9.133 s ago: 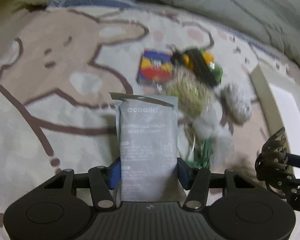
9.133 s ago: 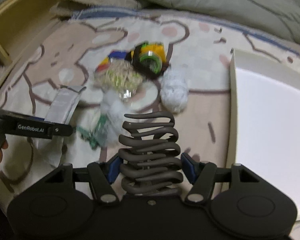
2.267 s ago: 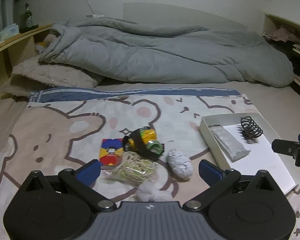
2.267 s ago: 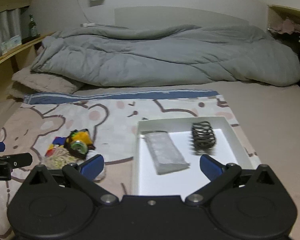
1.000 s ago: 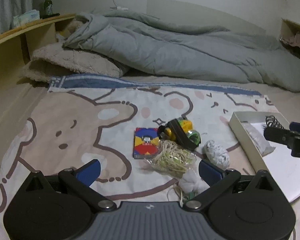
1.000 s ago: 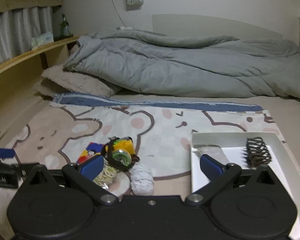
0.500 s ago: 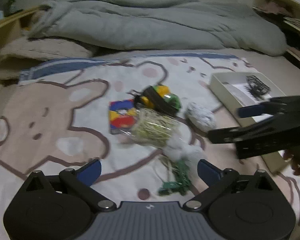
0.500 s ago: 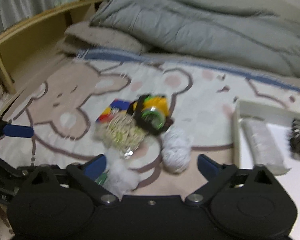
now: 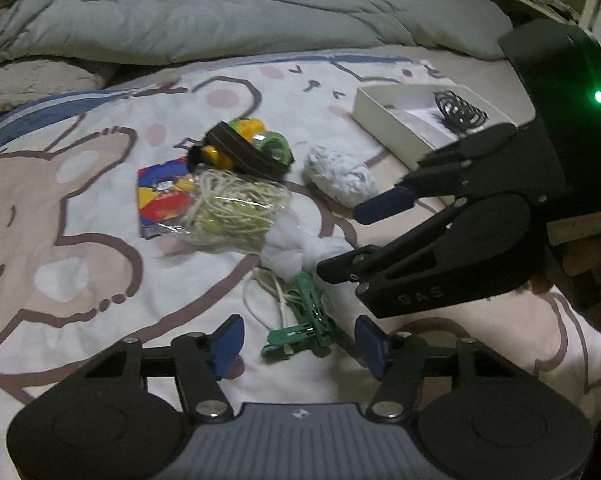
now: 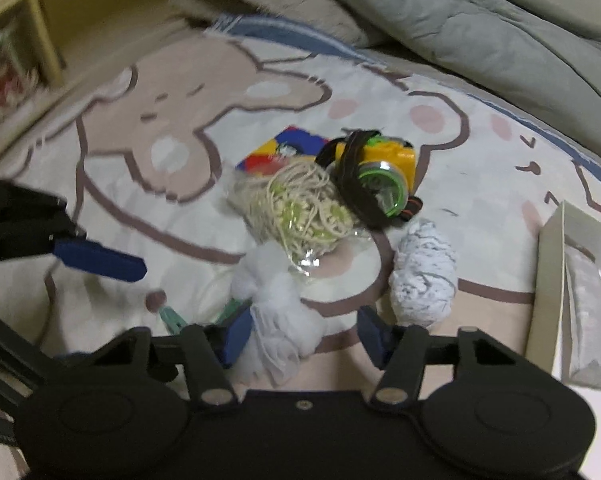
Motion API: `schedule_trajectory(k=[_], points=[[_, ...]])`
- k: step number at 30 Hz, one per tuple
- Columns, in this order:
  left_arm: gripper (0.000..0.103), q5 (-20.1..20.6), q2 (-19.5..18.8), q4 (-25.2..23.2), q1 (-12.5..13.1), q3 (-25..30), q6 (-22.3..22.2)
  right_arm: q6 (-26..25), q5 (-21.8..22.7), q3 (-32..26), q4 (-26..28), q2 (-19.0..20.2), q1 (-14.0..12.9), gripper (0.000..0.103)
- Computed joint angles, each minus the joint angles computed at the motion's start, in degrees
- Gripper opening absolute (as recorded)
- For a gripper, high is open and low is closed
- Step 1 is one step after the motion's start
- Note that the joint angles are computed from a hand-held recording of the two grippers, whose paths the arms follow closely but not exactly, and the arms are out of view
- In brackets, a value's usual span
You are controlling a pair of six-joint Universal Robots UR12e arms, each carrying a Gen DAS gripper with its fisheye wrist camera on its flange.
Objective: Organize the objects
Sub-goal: 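Grasp the green clothespin with the left tool while the right tool grasps white tissue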
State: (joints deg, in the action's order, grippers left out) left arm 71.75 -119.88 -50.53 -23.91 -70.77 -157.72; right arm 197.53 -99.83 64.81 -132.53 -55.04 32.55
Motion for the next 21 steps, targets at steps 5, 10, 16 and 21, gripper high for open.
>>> schedule_trajectory(k=[5, 10, 16, 21], points=[[0.06, -0.15, -0.54, -0.84, -0.23, 0.4, 3.18, -2.38, 0.18, 0.72, -1.94, 0.13, -0.17, 0.055], [0.06, 0.36, -1.1, -1.73, -0.6, 0.89, 5.02, -5.08, 1.57, -0.03, -1.52, 0.94, -0.15, 0.04], [0.06, 0.92, -1.95, -2.06, -1.02, 1.75, 5.43, -3.61, 2.27, 0.65, -2.69, 0.01, -0.23, 0.037], [0.058, 1.61, -2.8, -6.49, -1.48, 3.77, 5.12, -1.12, 1.63, 2.68, -4.42, -1.87, -0.54, 0.037]])
